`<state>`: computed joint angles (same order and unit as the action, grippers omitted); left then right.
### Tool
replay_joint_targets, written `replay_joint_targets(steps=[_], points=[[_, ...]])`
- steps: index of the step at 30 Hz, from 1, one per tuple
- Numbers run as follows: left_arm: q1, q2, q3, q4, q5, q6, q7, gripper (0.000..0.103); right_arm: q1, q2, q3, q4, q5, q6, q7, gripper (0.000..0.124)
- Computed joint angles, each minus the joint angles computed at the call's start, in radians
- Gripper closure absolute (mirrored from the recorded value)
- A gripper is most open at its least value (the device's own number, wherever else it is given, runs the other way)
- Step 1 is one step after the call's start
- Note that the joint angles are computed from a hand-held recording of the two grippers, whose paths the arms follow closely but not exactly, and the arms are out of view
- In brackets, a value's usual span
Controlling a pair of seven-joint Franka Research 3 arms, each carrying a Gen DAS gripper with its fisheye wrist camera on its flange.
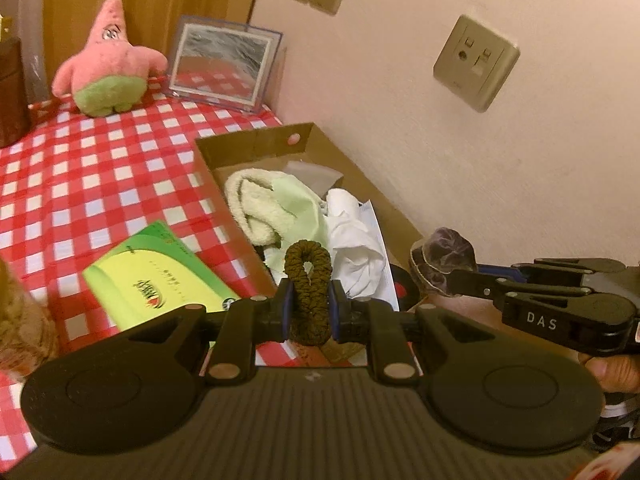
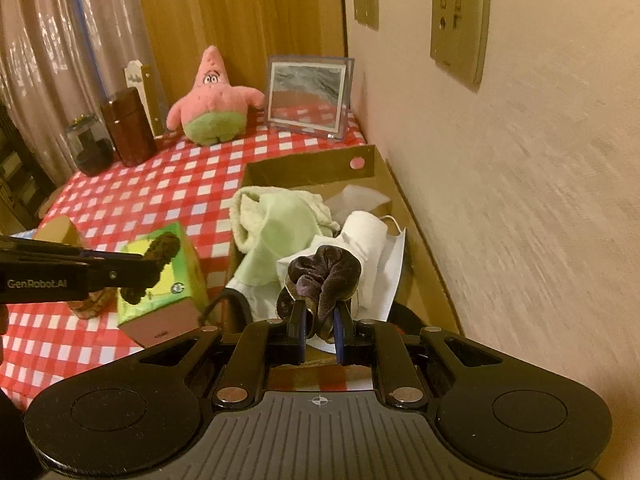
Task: Organize soft objects
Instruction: 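Carry the scrunchie and hair tie over the cardboard tray, then lower both held items into the tray and open both tools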
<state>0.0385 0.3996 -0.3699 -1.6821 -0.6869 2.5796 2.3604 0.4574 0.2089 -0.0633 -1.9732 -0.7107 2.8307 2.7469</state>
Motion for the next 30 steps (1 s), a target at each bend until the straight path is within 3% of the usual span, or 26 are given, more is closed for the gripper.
replay_joint_targets(steps=[13,20,30], points=[[-0.058,0.21,-0.03,0.19,0.175,-0.046,-0.09,0.087,-0.022,0.105,-0.017,0.04,0.215,0.008,-0.276,0.11],[-0.092,0.288,-0.028,0.278,0.289,-0.074,-0.151,0.086,-0.006,0.137,-0.042,0.051,0.291,0.005,-0.349,0.11],[-0.155,0.4,0.004,0.464,0.452,-0.216,-0.192,0.081,0.004,0.187,-0.056,0.096,0.381,0.003,-0.44,0.11]])
